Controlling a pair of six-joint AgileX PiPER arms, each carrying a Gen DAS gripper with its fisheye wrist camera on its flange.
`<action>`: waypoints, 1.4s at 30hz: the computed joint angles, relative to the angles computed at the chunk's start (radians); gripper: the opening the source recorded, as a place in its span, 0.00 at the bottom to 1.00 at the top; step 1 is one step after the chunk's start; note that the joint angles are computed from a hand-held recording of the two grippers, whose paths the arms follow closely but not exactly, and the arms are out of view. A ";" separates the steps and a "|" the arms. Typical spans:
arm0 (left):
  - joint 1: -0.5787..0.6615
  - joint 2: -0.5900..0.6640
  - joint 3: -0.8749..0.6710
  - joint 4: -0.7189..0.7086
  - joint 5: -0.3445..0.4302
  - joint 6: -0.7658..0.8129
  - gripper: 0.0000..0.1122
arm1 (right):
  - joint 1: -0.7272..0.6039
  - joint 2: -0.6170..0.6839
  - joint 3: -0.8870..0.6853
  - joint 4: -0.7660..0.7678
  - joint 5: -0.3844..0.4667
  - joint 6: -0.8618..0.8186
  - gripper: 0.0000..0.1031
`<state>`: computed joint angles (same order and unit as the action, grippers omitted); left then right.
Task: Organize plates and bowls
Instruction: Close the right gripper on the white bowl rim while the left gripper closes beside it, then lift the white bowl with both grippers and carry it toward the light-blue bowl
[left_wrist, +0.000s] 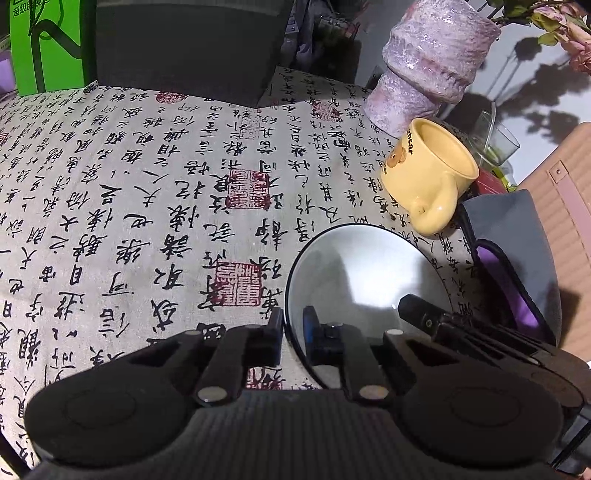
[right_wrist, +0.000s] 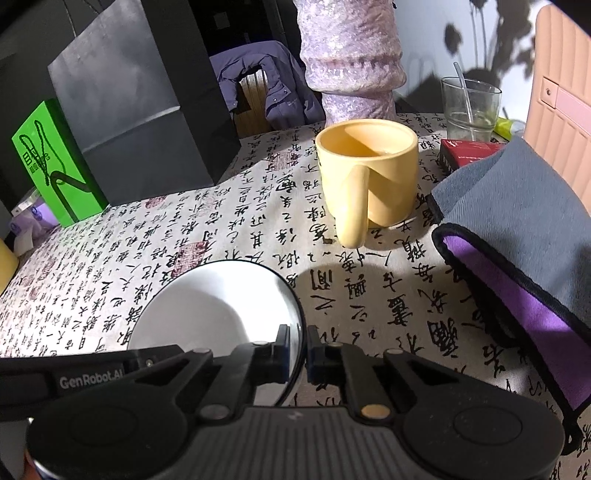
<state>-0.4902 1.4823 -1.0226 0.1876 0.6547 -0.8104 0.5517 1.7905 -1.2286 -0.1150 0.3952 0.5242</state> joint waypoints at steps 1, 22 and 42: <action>0.000 0.000 -0.001 -0.001 0.001 0.003 0.10 | 0.000 0.001 -0.001 -0.005 0.002 0.007 0.08; -0.003 -0.006 -0.010 0.014 0.032 0.008 0.10 | 0.029 0.005 -0.013 -0.087 0.016 0.080 0.08; 0.047 -0.102 0.003 0.027 0.099 0.033 0.10 | 0.102 0.015 -0.071 -0.149 0.041 0.146 0.08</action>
<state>-0.4430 1.3801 -1.0193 0.2150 0.7533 -0.7772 0.6541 1.8054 -1.2996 -0.2636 0.4361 0.6699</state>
